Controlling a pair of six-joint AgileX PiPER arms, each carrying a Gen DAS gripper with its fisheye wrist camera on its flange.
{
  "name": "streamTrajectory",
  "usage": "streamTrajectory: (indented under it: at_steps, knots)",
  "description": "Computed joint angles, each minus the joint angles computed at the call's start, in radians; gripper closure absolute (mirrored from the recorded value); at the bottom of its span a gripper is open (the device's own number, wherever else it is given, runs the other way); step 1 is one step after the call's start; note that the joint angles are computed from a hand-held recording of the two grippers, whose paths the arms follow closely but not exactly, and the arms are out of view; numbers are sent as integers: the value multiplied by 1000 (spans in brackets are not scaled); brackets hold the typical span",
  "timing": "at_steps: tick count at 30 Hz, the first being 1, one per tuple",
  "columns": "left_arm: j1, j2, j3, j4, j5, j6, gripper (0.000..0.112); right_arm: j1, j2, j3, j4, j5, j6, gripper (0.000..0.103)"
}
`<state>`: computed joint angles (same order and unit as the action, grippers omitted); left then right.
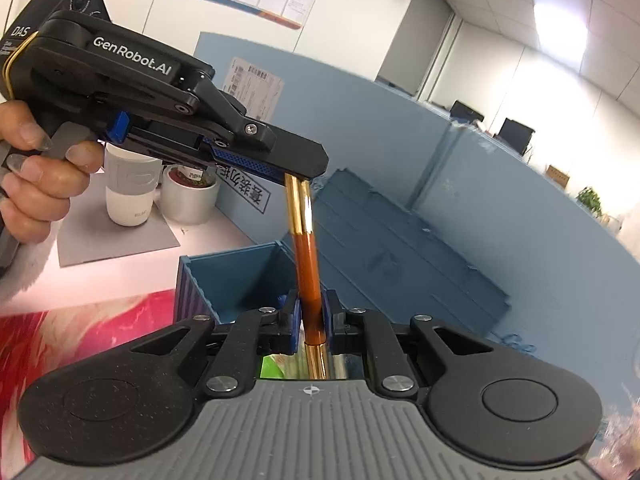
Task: Organize rigid objects
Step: 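Carry the gold pen into the blue box and open the right gripper, then move the right tool to the blue-and-white marker and grasp it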
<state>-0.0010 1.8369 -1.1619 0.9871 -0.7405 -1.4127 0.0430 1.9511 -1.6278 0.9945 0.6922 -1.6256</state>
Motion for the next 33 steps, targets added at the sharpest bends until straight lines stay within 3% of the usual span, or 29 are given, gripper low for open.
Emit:
streamTrajectory:
  at_steps: [4,7,13,15,17,21,23,25,29,33]
  knots:
    - [14,64,-70,81,47,-120,102,44,70,-84,-130,-2,136,92]
    - [1,99,-120,159,126,-211,102,48,96,-114,-185,0,190,92]
    - [-23,108,-147,216,207,-268,102,6,74,-52,-71,-30,122,90]
    - [-15,97,-133,251,201,-285,101,-17,66,-36,-26,-30,99,85]
    - [-17,110,-147,281,194,-306,100,-37,60,-21,8,-35,88,73]
    - [-27,132,-182,378,193,-388,98,-60,39,39,83,-75,25,64]
    - [-36,132,-185,393,202,-404,97,-86,28,66,168,-86,-33,47]
    - [-46,129,-182,389,209,-398,96,-106,17,99,253,-105,-73,38]
    - [-70,127,-180,384,207,-368,91,-150,-7,149,347,-144,-142,32]
    - [-89,132,-195,408,191,-374,90,-204,-4,149,347,-144,-137,26]
